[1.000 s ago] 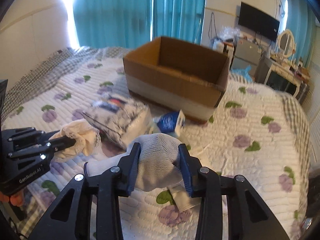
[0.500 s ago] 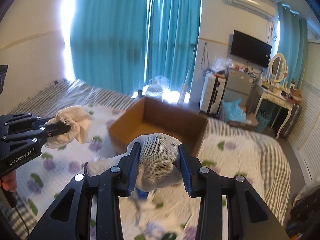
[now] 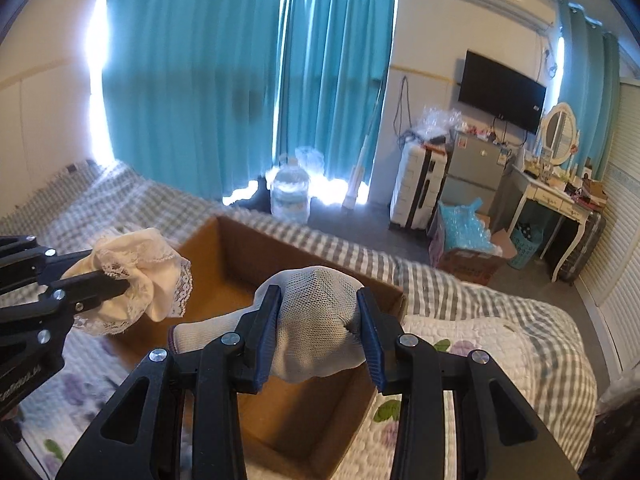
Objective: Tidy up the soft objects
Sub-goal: 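Carry the lace cloth and glove into the cardboard box and open both grippers, then grasp the white cable bundle with green ties using the right gripper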
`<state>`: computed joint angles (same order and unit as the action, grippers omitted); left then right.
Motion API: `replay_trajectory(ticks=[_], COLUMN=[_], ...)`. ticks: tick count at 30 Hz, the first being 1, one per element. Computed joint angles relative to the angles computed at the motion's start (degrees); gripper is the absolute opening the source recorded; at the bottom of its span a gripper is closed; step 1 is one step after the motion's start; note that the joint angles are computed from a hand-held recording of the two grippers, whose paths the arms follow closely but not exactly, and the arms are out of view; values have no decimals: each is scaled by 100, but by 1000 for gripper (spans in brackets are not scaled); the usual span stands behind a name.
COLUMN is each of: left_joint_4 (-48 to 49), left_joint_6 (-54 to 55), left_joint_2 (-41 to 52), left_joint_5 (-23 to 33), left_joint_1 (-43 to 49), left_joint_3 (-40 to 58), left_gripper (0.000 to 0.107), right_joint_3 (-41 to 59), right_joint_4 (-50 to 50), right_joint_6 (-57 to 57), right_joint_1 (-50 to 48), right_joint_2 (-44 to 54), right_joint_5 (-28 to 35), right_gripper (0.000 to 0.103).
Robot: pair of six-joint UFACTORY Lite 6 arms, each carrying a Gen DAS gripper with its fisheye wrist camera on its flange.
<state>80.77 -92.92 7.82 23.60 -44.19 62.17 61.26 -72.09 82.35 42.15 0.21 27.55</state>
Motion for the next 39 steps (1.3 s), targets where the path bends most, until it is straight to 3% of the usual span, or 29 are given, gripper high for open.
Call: replay_trajectory(ticks=[5,7,8,9,10,11,15,19,23,28,30,32,36,39], left_joint_4=[532,276,153,19,-52,-122,-471,-1011,-1252,-1248,-1407,-1602,-1847,-2013], left_joint_6=[-630,-404,-303,-226,-219,-210,20,506,665,301,148,-328,-1399,-2295], left_joint_2=[662,750,753,733,657,577,-154,-1064,-2220,-2991,-3017,-2946,-2859,-2533], left_joint_5=[-324,-371,-346,-240,-105,30,431,1316,2525,4345,4623,4939,4612,4007], left_joint_1=[202,177,157,86,27,-62,-395,-969,-2018,-3790,-4088,-4419,-4542,-4476], left_joint_3=[244,300,304,297,236,203,-167,-436,-724,-989,-1068,-1268,-1971,-2490], left_gripper=[21,22,27,33,45,54,61,63,84,94,103,103,103,103], right_joint_3=[42,-89,-143,-184,-352,-436,-825,-1066,-1092,-995,-1026,-1253,-2241,-3177], right_joint_4=[-870,-1441,-1566,-1549,-1700,-1744,-943,180,1214,1416,1394,1488,1977,2403], right_joint_6=[734,1365,1507,1514,1683,1758,1124,-15,-1038,-769,-384,-43,712,998], right_joint_1=[-563,-585,-635,-660,-644,-584,-405,222,1327,3417,4404,5194,5776,5400], right_joint_2=[735,778,775,741,603,477,-371,-1377,-2368,-3084,-3156,-3274,-3496,-3517], right_joint_5=[-681,-729,-813,-879,-841,-704,-406,423,1732,3829,4646,5125,4821,3801], right_gripper=[40,48,52,64,72,73,78,87,93,103,103,103,103,103])
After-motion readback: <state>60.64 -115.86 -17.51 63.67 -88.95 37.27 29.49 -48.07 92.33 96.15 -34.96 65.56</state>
